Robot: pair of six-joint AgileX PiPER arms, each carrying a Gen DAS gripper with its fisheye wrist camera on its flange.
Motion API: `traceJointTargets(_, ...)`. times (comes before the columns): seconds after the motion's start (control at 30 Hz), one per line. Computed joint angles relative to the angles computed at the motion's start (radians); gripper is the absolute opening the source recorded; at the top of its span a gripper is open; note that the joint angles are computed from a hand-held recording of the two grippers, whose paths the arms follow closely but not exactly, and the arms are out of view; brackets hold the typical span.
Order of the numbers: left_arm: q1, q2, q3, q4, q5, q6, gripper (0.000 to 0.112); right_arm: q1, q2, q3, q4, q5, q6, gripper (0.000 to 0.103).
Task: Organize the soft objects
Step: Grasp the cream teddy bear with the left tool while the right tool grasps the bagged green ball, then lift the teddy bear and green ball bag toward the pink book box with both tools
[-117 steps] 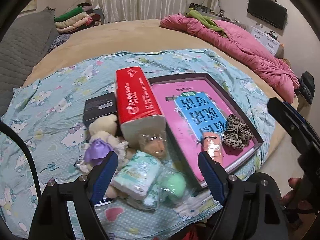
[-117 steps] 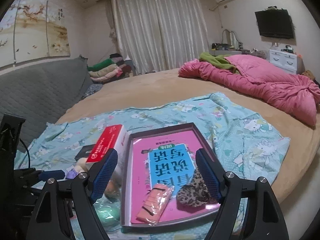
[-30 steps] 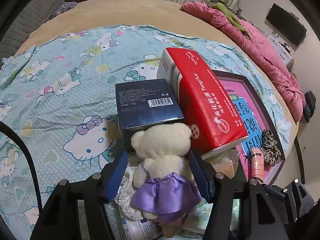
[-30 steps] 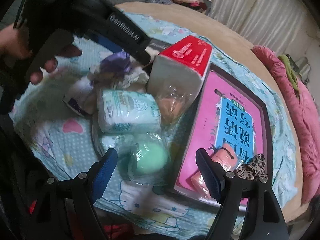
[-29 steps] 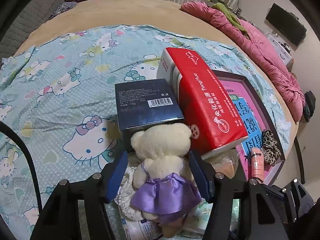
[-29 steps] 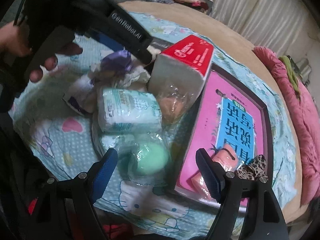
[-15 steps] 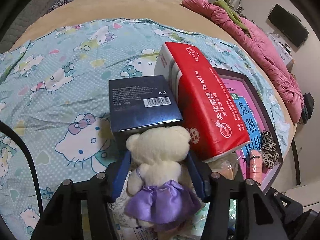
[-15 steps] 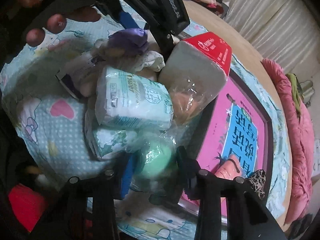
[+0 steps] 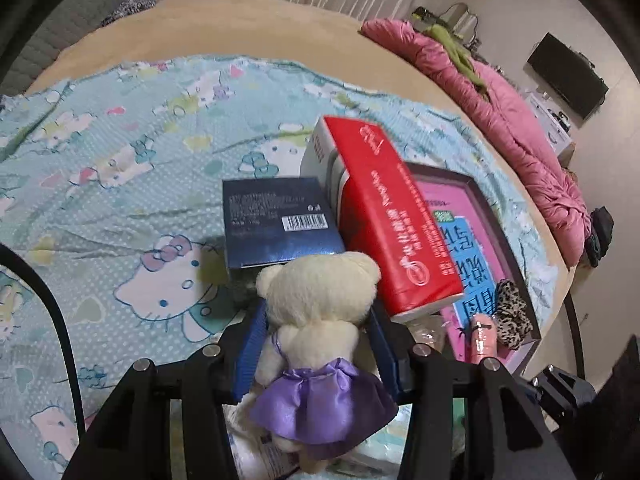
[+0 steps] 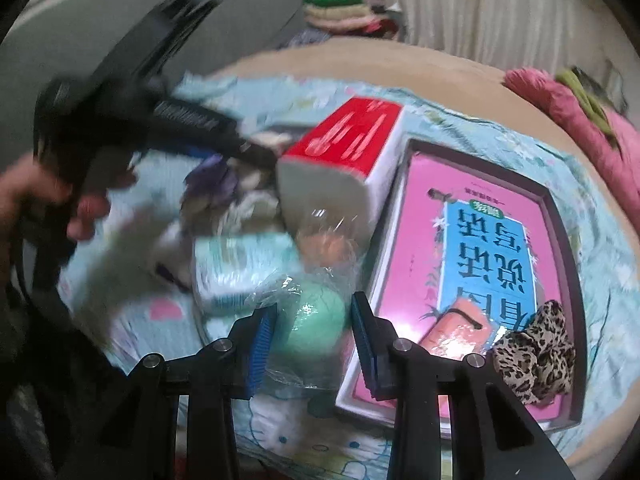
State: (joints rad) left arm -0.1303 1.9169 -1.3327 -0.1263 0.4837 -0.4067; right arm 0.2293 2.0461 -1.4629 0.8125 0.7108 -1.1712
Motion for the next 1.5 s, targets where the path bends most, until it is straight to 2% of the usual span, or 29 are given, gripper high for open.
traceJointTargets(0.1, -0.007, -0.047, 0.030, 0.038, -0.006, -0.045, 0.050, -0.035, 0.007, -0.016, 0.075, 0.044, -0.003, 0.039)
traceJointTargets(0.33, -0.055, -0.131, 0.077, 0.175, 0.002, -0.190, 0.050, -0.075, -0.022, 0.014, 0.200, 0.064, -0.061, 0.039)
traceJointTargets(0.5, -0.125, -0.160, 0.069, 0.303, 0.037, -0.310, 0.050, -0.100, -0.047, 0.041, 0.269, 0.075, -0.109, 0.039)
traceJointTargets(0.63, -0.171, -0.171, 0.045, 0.347, 0.063, -0.353, 0.050, -0.123, -0.069, 0.063, 0.325, 0.079, -0.147, 0.039)
traceJointTargets(1.03, -0.295, -0.142, -0.107, 0.431, 0.150, -0.421, 0.050, -0.222, -0.105, 0.094, 0.467, 0.083, -0.207, 0.039)
traceJointTargets(1.5, -0.384, -0.030, -0.298, 0.461, 0.242, -0.427, 0.050, -0.312, -0.128, 0.118, 0.587, 0.088, -0.244, 0.039)
